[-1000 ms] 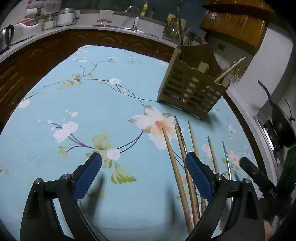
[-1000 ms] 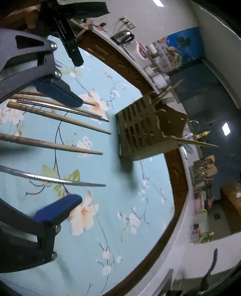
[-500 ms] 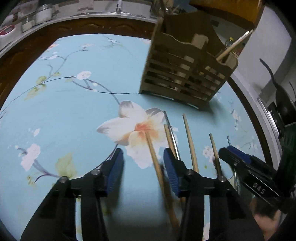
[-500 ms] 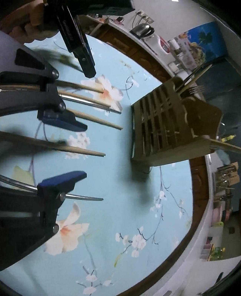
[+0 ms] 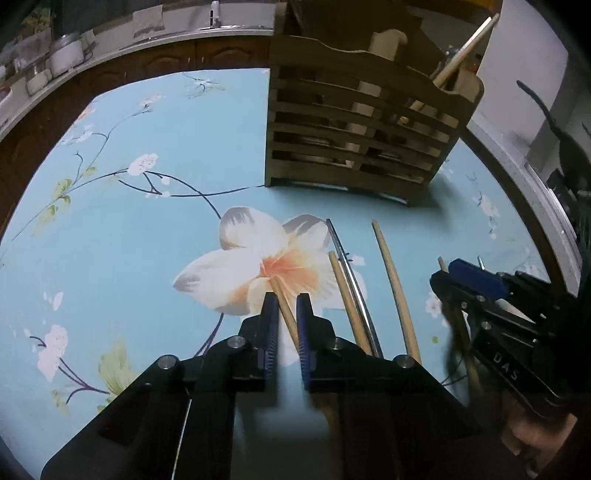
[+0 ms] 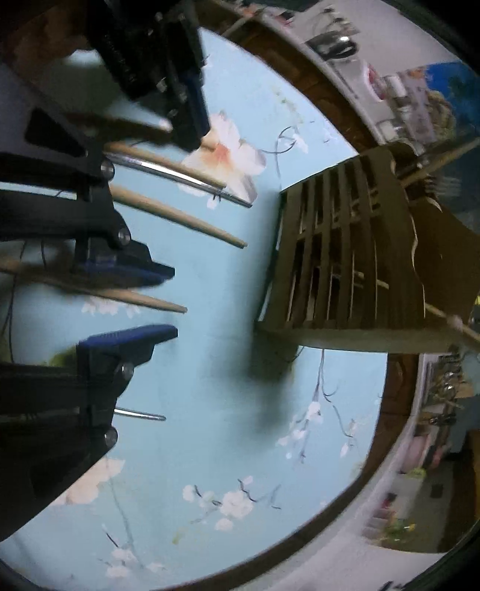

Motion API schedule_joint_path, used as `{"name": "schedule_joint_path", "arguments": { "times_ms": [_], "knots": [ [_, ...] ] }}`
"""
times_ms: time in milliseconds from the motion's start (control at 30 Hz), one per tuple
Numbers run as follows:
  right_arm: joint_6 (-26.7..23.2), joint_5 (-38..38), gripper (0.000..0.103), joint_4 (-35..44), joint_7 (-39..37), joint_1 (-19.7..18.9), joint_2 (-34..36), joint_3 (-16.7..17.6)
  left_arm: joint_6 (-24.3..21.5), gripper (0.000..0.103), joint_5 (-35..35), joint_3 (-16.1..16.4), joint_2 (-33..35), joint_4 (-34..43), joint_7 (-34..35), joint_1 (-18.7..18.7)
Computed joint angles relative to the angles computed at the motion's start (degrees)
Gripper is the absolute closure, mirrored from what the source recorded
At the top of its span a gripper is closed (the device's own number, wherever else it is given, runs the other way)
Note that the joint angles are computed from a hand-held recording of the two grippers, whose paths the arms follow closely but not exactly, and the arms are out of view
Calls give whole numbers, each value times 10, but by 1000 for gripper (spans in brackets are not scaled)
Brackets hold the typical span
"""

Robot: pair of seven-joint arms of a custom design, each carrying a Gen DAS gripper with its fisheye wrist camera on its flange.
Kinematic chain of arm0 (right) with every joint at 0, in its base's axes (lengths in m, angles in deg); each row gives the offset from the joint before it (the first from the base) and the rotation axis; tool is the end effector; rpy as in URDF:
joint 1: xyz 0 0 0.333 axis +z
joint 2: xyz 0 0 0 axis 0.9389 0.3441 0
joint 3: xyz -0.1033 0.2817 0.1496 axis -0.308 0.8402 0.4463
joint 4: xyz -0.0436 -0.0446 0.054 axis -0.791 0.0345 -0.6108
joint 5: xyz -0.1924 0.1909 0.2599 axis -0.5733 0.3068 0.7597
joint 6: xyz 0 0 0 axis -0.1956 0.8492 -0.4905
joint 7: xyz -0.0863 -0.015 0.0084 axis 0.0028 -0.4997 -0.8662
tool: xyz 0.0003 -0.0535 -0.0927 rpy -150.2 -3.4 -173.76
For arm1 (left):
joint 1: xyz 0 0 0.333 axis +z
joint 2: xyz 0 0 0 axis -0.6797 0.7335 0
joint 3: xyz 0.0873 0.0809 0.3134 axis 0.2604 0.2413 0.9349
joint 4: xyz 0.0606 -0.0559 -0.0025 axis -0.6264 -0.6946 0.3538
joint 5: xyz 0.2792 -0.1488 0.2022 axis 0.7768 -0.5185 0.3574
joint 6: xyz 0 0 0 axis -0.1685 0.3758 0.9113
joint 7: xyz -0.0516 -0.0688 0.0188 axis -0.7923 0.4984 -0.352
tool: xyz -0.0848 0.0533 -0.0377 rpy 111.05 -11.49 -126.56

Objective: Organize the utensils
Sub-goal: 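Close the right gripper on a wooden chopstick while the left grasps a metal chopstick, then lift both chopsticks over the wooden holder while both grippers lower them into its slots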

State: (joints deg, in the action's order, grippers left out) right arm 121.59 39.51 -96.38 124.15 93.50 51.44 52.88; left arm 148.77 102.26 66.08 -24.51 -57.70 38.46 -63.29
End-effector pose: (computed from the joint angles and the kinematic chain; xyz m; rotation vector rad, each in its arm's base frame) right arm 0.4008 0.2873 0.4988 -2.0214 1.6075 -0.4853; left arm 0.4159 -0.3596 0.5120 -1.8916 2.0137 -0.7458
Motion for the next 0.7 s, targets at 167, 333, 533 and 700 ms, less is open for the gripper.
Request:
{"name": "schedule_joint_path", "arguments": {
  "times_ms": [167, 333, 533, 700],
  "knots": [
    [24, 74, 98, -12, -37, 21, -6, -26, 28, 99, -54, 8, -8, -15, 36, -1],
    [55, 151, 98, -39, -71, 37, -38, -35, 67, 99, -109, 4, -51, -58, 60, 7],
    [84, 157, 98, -65, -62, 39, -106, -33, 103, 99, -148, -18, -122, -94, 77, 27],
    [99, 145, 98, -73, -50, 34, -154, -29, 128, 99, -184, -27, -184, -112, 94, 38]
  ]
}}
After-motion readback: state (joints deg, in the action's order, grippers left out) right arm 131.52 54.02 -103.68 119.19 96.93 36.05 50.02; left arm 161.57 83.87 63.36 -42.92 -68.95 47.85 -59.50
